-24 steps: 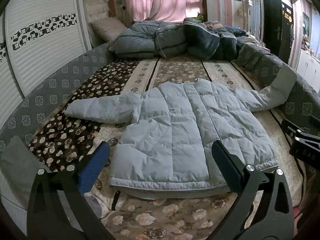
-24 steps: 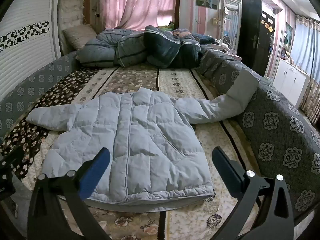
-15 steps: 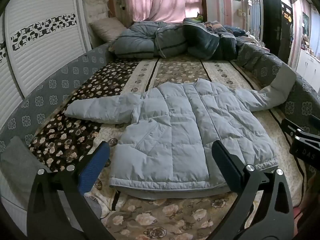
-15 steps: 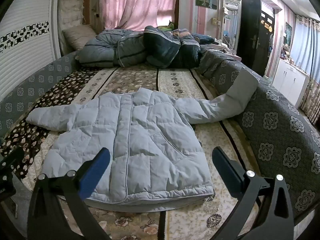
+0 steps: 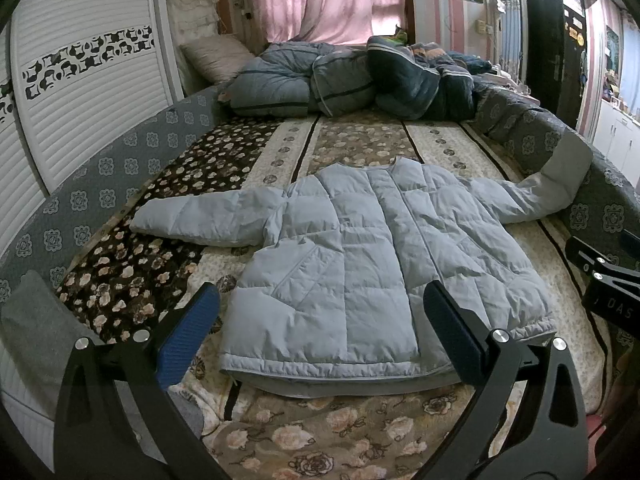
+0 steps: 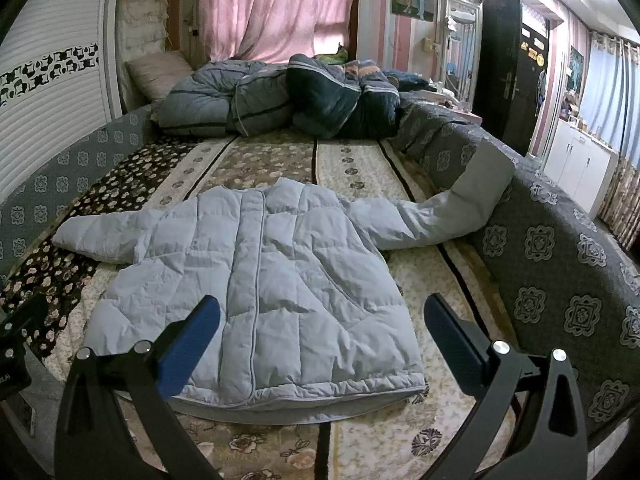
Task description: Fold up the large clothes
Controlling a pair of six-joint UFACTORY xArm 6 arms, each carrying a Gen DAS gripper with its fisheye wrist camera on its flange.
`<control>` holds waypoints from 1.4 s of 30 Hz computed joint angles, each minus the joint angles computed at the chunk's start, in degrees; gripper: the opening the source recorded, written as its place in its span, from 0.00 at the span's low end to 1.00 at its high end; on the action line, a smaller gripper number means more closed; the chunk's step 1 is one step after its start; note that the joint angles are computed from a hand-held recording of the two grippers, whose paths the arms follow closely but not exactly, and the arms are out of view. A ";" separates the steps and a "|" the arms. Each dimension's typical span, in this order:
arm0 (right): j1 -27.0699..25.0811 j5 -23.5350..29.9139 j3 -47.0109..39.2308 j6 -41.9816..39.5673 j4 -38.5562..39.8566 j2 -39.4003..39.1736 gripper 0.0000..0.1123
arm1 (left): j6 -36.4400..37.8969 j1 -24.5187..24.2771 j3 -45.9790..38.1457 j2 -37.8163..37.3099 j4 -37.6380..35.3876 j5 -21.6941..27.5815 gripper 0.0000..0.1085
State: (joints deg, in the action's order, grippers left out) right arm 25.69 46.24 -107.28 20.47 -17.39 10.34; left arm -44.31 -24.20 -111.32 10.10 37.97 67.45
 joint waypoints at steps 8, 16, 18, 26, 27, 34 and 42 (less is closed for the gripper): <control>0.01 -0.01 -0.23 -0.09 0.09 0.11 0.90 | 0.20 0.05 -0.54 0.22 -0.17 0.14 0.92; 0.08 0.05 -0.50 0.08 -0.12 0.31 0.90 | 0.45 0.00 -1.37 0.41 -0.08 0.64 0.92; 0.06 0.09 -0.58 -0.01 -0.04 0.36 0.90 | 0.39 0.05 -1.26 0.33 -0.19 0.54 0.92; 0.03 0.02 -0.51 0.00 -0.09 0.29 0.90 | 0.44 0.07 -1.40 0.38 -0.25 0.57 0.92; 0.00 0.05 -0.52 -0.01 -0.04 0.30 0.90 | 0.42 0.08 -1.30 0.33 -0.27 0.49 0.92; -0.04 -0.19 -0.29 0.04 -0.13 0.20 0.90 | 0.43 0.09 -1.50 0.41 -0.33 0.59 0.92; -0.07 -0.22 -0.19 -0.03 -0.03 0.19 0.90 | 0.38 0.16 -1.08 0.18 -0.33 0.29 0.92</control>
